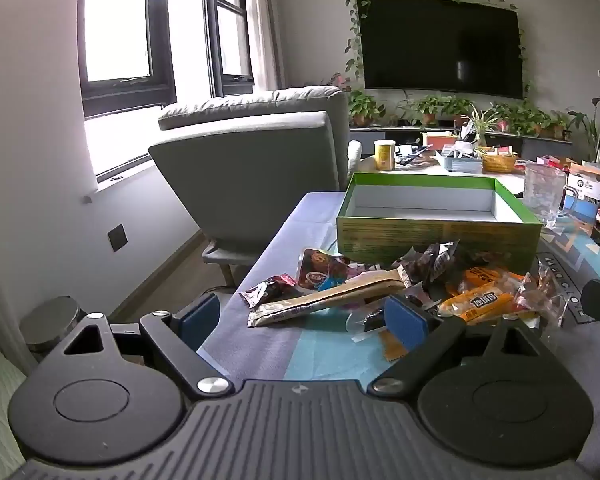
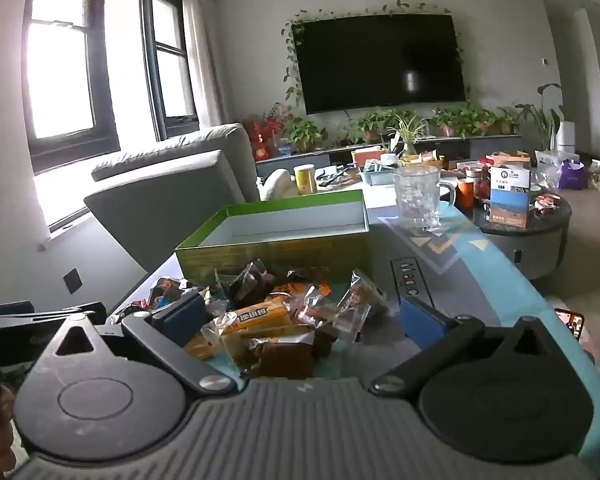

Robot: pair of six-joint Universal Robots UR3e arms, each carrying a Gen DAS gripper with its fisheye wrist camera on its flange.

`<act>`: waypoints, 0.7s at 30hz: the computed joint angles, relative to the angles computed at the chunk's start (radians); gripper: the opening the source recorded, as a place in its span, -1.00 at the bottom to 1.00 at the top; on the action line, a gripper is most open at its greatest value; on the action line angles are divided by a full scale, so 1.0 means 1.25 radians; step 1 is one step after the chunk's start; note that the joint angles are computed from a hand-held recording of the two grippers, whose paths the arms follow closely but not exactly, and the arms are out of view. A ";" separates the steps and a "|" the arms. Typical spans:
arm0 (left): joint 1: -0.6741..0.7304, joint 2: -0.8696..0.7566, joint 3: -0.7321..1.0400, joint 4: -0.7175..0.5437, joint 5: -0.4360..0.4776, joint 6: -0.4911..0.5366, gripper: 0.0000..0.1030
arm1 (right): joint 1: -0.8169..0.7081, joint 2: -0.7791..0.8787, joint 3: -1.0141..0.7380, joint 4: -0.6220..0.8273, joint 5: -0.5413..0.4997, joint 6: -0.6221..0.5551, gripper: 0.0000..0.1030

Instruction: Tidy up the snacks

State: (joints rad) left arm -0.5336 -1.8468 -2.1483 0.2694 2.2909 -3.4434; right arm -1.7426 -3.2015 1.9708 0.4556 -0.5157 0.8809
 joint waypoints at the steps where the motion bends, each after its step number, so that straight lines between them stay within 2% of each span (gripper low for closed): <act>1: 0.000 0.000 0.000 0.001 -0.001 0.001 0.74 | 0.001 -0.001 0.000 0.001 0.001 -0.001 0.07; 5: -0.012 -0.026 0.014 0.014 0.007 0.002 0.72 | 0.004 -0.007 0.003 -0.011 0.002 0.015 0.07; 9: -0.001 -0.005 -0.008 0.019 -0.022 0.020 0.61 | 0.004 -0.011 0.004 -0.022 0.001 0.024 0.07; 10: 0.000 0.002 -0.018 0.022 -0.025 0.017 0.61 | 0.031 -0.016 0.004 -0.058 0.021 0.066 0.07; 16: 0.004 0.012 -0.024 -0.005 -0.043 0.009 0.60 | 0.010 -0.026 -0.009 -0.031 0.002 0.057 0.07; 18: 0.006 0.018 -0.027 -0.012 -0.049 0.006 0.51 | 0.008 -0.024 -0.006 -0.033 0.000 0.056 0.07; 21: 0.007 0.025 -0.032 -0.022 -0.053 0.002 0.49 | 0.006 -0.024 -0.007 -0.030 -0.002 0.055 0.07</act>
